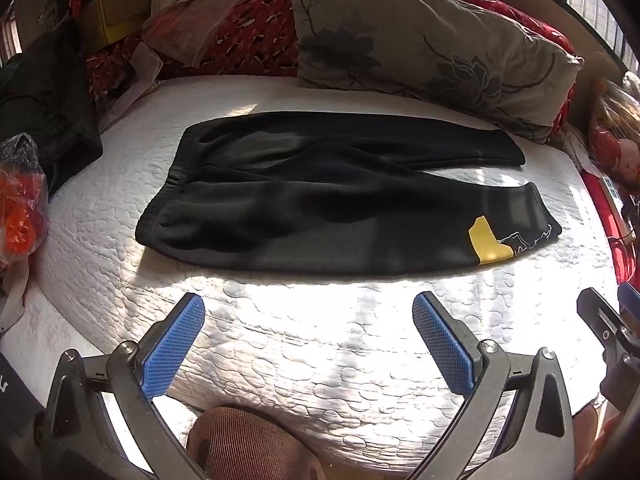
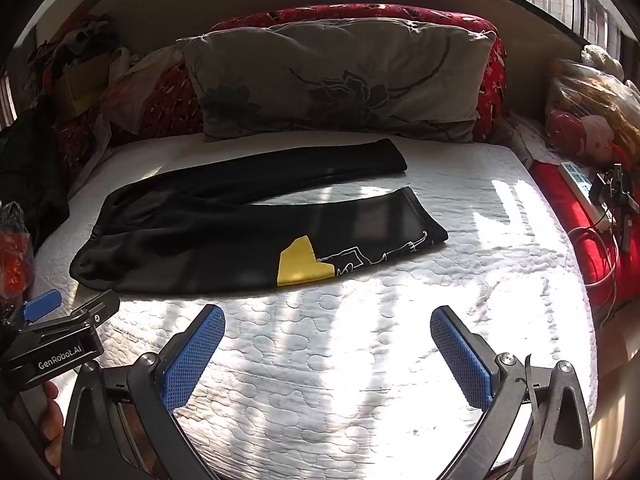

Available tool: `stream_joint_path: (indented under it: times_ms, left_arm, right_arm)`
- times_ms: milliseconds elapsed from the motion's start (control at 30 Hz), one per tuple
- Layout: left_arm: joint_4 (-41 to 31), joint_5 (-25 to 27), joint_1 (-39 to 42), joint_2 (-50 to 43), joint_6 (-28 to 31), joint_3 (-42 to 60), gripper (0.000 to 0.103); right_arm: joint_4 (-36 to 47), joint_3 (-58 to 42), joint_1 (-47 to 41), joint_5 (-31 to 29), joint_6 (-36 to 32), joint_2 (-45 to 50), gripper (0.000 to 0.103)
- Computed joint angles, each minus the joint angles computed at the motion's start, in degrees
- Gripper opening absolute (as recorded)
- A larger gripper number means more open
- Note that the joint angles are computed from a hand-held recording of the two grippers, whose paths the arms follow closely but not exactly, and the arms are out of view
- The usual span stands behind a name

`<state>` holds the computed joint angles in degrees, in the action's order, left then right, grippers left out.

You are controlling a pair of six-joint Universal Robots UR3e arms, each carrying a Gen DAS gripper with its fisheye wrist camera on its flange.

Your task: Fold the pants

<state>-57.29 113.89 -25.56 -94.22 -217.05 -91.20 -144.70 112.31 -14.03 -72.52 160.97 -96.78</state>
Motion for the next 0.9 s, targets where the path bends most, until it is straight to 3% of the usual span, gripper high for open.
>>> stream_joint_path:
  times_ms: [900]
  left_arm:
    - [0.0, -0.3, 0.2, -0.1, 0.5, -0.9, 0.103]
  right_arm:
    - [0.9, -0.4, -0.9, 0.9, 0.1, -0.1, 0.103]
